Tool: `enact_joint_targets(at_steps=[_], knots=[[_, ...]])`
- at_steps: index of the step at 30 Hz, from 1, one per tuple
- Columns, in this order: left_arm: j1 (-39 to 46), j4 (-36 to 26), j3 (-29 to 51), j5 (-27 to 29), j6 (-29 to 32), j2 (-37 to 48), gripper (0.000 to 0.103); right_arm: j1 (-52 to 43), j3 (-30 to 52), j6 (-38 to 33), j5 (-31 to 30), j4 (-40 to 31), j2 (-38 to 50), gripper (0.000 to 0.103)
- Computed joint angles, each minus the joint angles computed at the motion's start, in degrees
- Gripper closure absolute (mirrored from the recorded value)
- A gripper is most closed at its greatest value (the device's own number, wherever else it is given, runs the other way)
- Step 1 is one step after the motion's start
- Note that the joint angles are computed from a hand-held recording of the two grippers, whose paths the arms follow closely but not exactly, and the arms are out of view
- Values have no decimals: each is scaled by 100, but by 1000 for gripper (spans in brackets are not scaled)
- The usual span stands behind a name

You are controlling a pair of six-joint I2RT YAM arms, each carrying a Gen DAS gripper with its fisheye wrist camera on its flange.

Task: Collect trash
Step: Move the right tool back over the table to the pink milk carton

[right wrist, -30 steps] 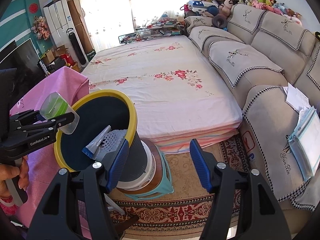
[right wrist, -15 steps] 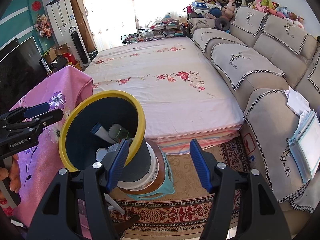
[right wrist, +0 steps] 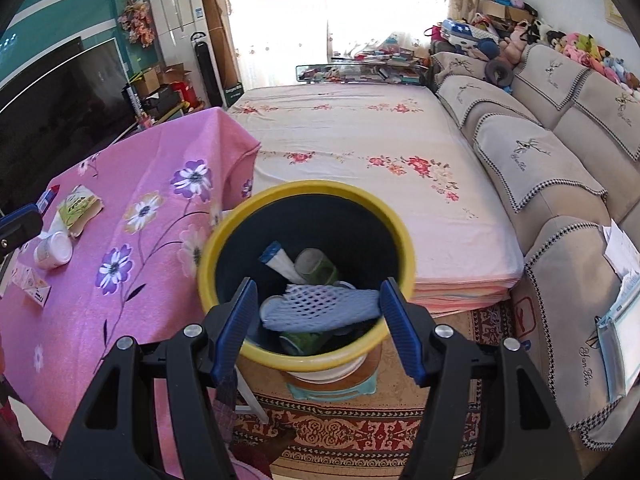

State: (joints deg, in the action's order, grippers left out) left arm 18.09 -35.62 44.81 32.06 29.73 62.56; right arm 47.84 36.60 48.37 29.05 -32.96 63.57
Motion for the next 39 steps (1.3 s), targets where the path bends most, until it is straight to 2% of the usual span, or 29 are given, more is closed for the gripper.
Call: enact_joint_targets(at_steps=[1, 4, 7, 11, 20, 27, 32, 36, 39], knots=[[529, -235, 110, 218, 442, 54, 12, 114, 167, -32, -22, 125, 294, 42], [2155, -866, 568, 846, 1798, 462, 11, 415, 803, -210, -111, 442, 1222, 42], [3523, -1316, 1223, 1248, 2769, 1283, 11, 664, 1568, -502, -280, 687, 2121, 42], [4639, -1408, 2113, 1410, 3274, 2400, 11, 974, 2772, -1042, -660, 844, 3249, 42], [5673, -1123, 3371, 1395, 3323, 3826, 11, 1703, 5646, -2287, -1647, 474, 5357, 41], [5729, -1188, 3434, 1396, 3328, 3908, 11, 1751, 7618, -2857, -1915, -368, 6694, 39], [5605, -1181, 3255, 1379, 3296, 3767, 11, 1669, 8012, -2957, -2338, -471, 7052, 39], [5577, -1131, 3238, 1348, 3212, 3780, 11, 1713, 7625, -3227, -2744, -157, 6770, 39], [5550, -1057, 3260, 1312, 3075, 3805, 11, 1686, 8006, -3188, -2591, -379, 7005, 39]])
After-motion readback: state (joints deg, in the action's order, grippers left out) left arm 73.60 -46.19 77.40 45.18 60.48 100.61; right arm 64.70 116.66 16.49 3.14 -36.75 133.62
